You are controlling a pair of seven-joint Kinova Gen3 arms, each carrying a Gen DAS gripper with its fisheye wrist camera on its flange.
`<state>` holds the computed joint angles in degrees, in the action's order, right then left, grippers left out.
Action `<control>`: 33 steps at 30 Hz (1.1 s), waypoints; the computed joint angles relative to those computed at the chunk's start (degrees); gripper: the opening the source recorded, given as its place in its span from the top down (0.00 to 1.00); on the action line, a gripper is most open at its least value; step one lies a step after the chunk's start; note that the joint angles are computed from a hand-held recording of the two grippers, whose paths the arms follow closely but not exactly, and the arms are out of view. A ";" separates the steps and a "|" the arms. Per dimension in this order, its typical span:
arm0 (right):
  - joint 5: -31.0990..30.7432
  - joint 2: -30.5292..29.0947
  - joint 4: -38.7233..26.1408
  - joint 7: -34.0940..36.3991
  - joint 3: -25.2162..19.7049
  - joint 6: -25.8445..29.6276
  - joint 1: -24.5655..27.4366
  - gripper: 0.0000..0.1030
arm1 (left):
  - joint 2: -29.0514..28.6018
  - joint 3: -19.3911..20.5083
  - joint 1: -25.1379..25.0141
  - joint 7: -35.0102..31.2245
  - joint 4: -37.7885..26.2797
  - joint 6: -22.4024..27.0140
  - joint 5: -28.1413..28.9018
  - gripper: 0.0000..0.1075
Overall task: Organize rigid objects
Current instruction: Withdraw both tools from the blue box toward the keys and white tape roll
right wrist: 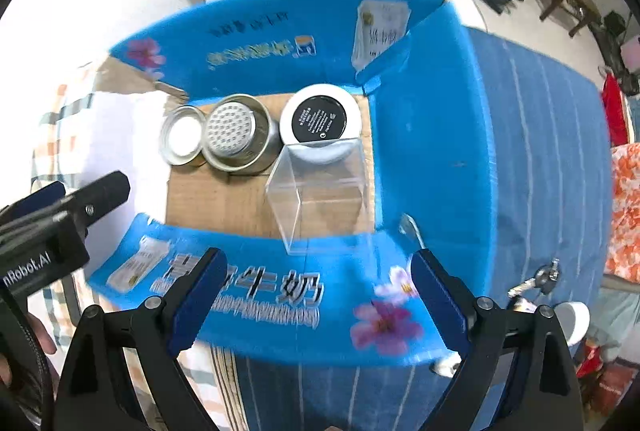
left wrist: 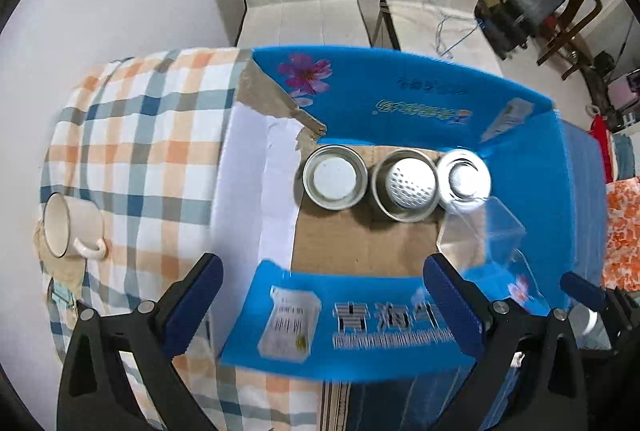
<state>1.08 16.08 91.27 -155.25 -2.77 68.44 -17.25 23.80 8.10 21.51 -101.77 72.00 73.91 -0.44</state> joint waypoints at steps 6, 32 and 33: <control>4.31 -5.79 -2.22 -4.88 -1.31 5.48 -3.78 0.07 | -7.62 0.96 -3.44 -3.67 4.35 -1.55 4.84 0.04; 10.08 -25.61 5.40 -25.56 -11.59 17.72 -9.55 0.07 | -25.72 4.71 -0.73 -2.57 16.85 -3.97 7.55 0.04; 8.98 -27.56 7.38 -26.77 -12.18 19.27 -8.64 0.07 | -25.78 5.31 0.09 -2.10 18.03 -4.55 8.09 0.04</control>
